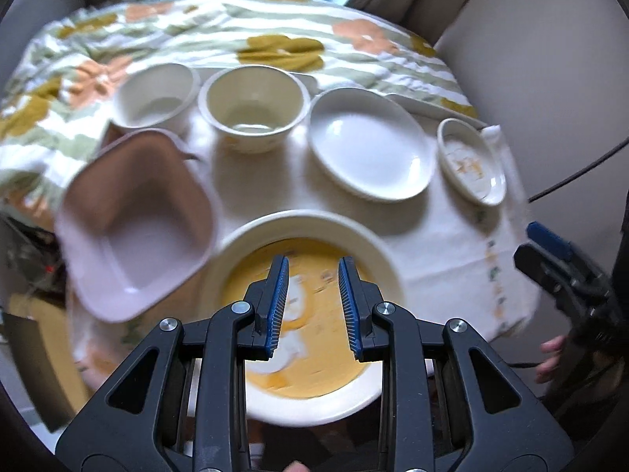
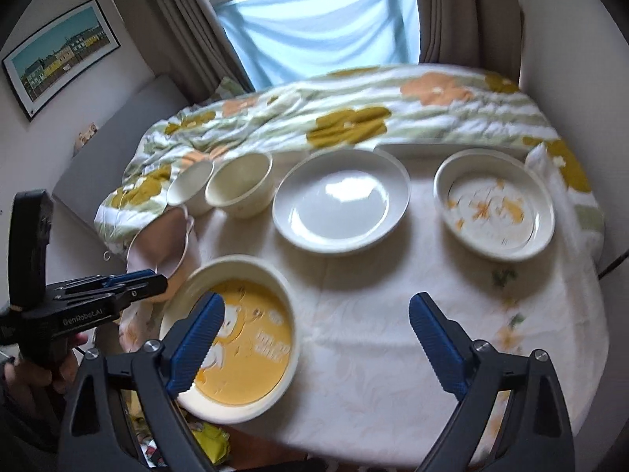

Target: Organize plates and bowls

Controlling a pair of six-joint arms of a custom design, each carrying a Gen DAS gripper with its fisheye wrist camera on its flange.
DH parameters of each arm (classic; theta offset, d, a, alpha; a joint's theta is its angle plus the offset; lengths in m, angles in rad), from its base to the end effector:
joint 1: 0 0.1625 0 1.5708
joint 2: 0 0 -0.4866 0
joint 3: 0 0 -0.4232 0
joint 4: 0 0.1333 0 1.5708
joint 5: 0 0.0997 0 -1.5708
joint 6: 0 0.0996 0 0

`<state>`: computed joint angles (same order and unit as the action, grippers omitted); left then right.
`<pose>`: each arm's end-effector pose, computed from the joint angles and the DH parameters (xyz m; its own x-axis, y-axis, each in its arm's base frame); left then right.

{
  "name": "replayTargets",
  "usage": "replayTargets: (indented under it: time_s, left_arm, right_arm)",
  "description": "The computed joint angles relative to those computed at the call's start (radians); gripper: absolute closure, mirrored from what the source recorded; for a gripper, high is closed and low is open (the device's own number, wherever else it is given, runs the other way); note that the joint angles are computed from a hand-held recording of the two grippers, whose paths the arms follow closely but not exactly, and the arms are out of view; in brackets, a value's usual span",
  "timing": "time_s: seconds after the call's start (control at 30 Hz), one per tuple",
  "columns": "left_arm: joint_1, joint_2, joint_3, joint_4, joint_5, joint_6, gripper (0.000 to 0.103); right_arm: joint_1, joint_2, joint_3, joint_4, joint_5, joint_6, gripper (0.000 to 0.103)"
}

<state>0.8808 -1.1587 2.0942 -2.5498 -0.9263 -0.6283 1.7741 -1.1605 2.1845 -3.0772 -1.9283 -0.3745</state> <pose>-0.2006 -0.5464 0.1925 -0.8860 -0.0575 -0.4600 0.1423 0.9106 -0.3880 0.2066 -0.5146 0.2108 -0.8190 -0.3454 0.4582 -0.5141 0.7965 -0.3184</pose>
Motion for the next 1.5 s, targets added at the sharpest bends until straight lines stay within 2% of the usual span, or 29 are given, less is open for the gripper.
replayTargets:
  time_s: [0.1,0.13,0.17,0.2,0.23,0.3,0.4,0.53,0.57,0.67,0.73,0.8,0.93,1.03,1.13,1.17,1.27,1.43,1.5]
  left_arm:
    - [0.029,0.057,-0.074,0.024,-0.05,-0.034,0.077]
    - [0.038,0.076,-0.096,0.03,-0.059,-0.041,0.07]
    - [0.043,0.093,-0.112,0.035,-0.065,-0.05,0.041]
    - [0.051,0.114,-0.135,0.046,-0.071,-0.064,0.017]
    - [0.059,0.132,-0.152,0.042,-0.081,-0.077,0.001]
    - [0.067,0.165,-0.187,0.055,-0.071,-0.132,0.001]
    - [0.073,0.215,-0.256,0.138,-0.011,-0.217,0.001]
    - [0.083,0.26,-0.323,0.217,0.059,-0.318,0.001]
    - [0.087,0.264,-0.33,0.224,0.066,-0.334,0.001]
    - [0.113,0.275,-0.351,0.229,0.018,-0.381,0.001]
    - [0.117,0.281,-0.363,0.269,0.025,-0.435,0.001]
    - [0.11,0.285,-0.371,0.305,0.063,-0.461,0.001]
    - [0.108,0.291,-0.417,0.43,0.075,-0.55,0.001]
    - [0.094,0.29,-0.426,0.451,0.132,-0.576,0.001]
    - [0.087,0.292,-0.428,0.457,0.154,-0.612,0.001]
    - [0.086,0.291,-0.421,0.433,0.159,-0.613,0.001]
    - [0.076,0.288,-0.365,0.252,0.191,-0.557,0.001]
    - [0.079,0.322,-0.358,0.166,0.227,-0.451,0.001]
    - [0.085,0.334,-0.329,0.017,0.214,-0.364,0.006]
  right_arm:
    - [-0.027,0.001,-0.031,0.018,0.04,-0.018,0.009]
    - [-0.039,0.001,-0.047,0.035,0.058,-0.024,0.009]
    - [-0.052,0.004,-0.067,0.055,0.077,-0.032,0.009]
    - [-0.067,0.01,-0.093,0.082,0.099,-0.046,0.009]
    - [-0.079,0.011,-0.113,0.107,0.113,-0.059,0.009]
    - [-0.099,0.024,-0.162,0.167,0.137,-0.086,0.009]
    - [-0.13,0.055,-0.257,0.281,0.176,-0.147,0.009]
    - [-0.153,0.105,-0.364,0.39,0.186,-0.238,0.009]
    - [-0.157,0.117,-0.388,0.411,0.19,-0.261,0.009]
    - [-0.169,0.157,-0.465,0.495,0.217,-0.314,0.009]
    - [-0.173,0.184,-0.514,0.554,0.232,-0.333,0.009]
    - [-0.173,0.208,-0.545,0.593,0.231,-0.354,0.009]
    - [-0.168,0.246,-0.6,0.654,0.207,-0.392,0.009]
    - [-0.166,0.256,-0.619,0.673,0.21,-0.414,0.009]
    - [-0.163,0.269,-0.635,0.683,0.194,-0.42,0.009]
    - [-0.162,0.272,-0.64,0.686,0.191,-0.422,0.009]
    - [-0.159,0.282,-0.648,0.688,0.172,-0.437,0.009]
    - [-0.158,0.303,-0.663,0.672,0.13,-0.432,0.009]
    - [-0.156,0.317,-0.676,0.678,0.113,-0.434,0.009]
